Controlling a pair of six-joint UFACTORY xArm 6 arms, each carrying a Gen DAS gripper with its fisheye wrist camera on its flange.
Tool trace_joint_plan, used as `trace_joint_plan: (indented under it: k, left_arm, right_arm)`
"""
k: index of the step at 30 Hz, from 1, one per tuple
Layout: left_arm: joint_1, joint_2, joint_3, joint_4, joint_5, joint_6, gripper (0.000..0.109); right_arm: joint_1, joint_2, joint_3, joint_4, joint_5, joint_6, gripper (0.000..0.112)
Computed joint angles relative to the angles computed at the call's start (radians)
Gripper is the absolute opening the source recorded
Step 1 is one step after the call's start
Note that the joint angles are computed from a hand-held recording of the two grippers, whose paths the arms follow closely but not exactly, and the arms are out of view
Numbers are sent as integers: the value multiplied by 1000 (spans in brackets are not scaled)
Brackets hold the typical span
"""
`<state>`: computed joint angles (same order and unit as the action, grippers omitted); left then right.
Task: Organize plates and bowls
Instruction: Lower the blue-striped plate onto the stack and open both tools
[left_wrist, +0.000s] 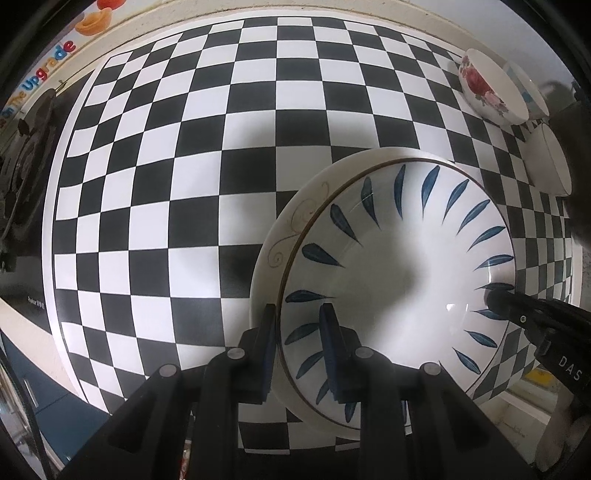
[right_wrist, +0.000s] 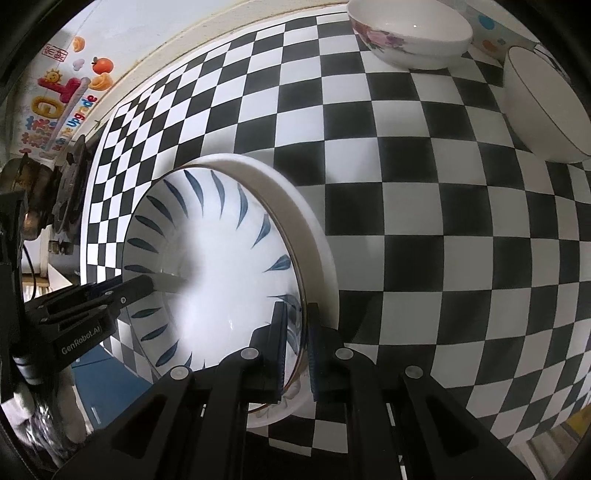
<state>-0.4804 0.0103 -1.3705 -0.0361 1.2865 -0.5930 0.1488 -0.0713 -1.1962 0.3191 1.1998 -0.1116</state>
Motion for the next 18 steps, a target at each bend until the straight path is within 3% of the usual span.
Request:
trace_joint_plan:
  k: [12, 18]
  left_arm:
    - [-23, -31, -15, 25, 43, -63, 21]
    - [-67, -63, -78, 69, 106, -91, 21]
  right_arm:
    - [17, 1, -36, -60, 35, 55, 15]
    - [33, -45, -58, -76, 78, 80, 16]
